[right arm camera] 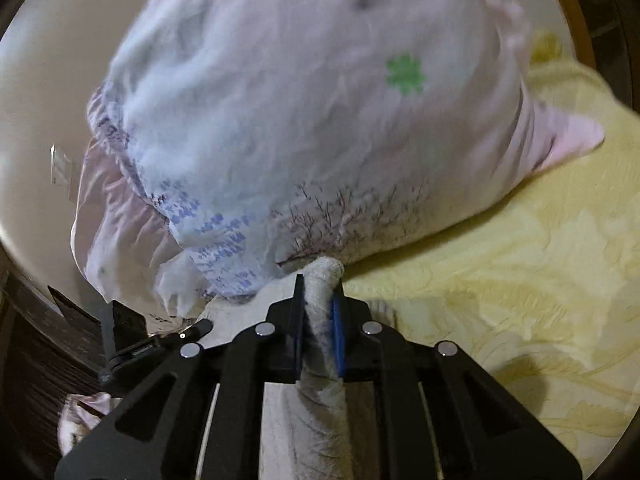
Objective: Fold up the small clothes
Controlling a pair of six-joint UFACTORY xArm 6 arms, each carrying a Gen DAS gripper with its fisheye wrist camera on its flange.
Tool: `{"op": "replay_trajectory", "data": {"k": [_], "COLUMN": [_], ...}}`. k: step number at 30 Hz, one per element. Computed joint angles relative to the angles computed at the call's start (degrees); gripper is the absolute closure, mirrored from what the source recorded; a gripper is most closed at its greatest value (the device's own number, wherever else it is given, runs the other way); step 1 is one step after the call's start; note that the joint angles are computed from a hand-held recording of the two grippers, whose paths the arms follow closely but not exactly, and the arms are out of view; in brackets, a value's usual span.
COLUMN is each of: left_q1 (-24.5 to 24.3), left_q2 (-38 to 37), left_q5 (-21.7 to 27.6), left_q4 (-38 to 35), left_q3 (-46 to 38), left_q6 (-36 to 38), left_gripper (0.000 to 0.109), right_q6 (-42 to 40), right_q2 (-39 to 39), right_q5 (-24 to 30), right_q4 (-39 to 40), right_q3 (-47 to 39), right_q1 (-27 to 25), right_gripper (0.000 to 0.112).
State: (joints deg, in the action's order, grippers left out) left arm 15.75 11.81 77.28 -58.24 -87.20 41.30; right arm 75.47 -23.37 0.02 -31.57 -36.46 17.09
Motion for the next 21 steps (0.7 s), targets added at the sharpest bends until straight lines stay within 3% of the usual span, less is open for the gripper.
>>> {"op": "replay_trajectory", "data": {"k": [1, 3, 5, 8, 12, 14, 16, 17, 21], "left_q1": [-0.15, -1.03, -1.29, -2.11, -1.32, -0.32, 0.91, 1.66, 5.24], "left_q2": [-0.31, -0.53, -0.76, -0.63, -1.22, -1.88, -3.37, -4.28, -8.66], "left_q5": [-0.45, -1.91, -2.44, -3.42, -2.32, -1.08, -0.44, -0.06, 4.26], "left_q4": [0.59, 2.24, 2.86, 4.07, 3.58, 3.10, 3.17, 3.28, 4.40], "left_q3": [0.46, 1.01, 1.65, 1.80, 1.93, 2.17, 3.11, 3.71, 7.15], "left_q6": [0.34, -0.45, -0.82, -1.72, -1.46, -0.88, 0.08, 0.77, 4.66], "left_gripper": [0.102, 0.102, 0.102, 0.102, 0.100, 0.092, 0.065, 0.059, 0.046], "right_q6": [0.96, -2.28, -9.48, -11.54, -8.70, -9.11, -7.92, -7.03, -1.26], "right_q2": [0.79, 3.34, 4.65, 5.54, 1.60, -1.79, -6.09, -8.31, -14.72], "right_q5": [3.26, 8.27, 9.85, 10.55, 11.81, 10.42, 8.76, 8.30, 6.13], "right_q4": [-0.60, 5.39, 14.80, 17.70, 15.84, 17.29, 17.43, 17.06, 12.63], "right_q3": [-0.86, -2.14, -2.41, -3.28, -1.16, 2.04, 6.25, 8.28, 14.33], "right_q1": [0.39, 1.64, 2.39, 2.72, 3.28, 3.70, 4.93, 5.73, 8.28], "right_gripper": [0.102, 0.102, 0.102, 0.100, 0.076, 0.073, 0.068, 0.068, 0.067]}}
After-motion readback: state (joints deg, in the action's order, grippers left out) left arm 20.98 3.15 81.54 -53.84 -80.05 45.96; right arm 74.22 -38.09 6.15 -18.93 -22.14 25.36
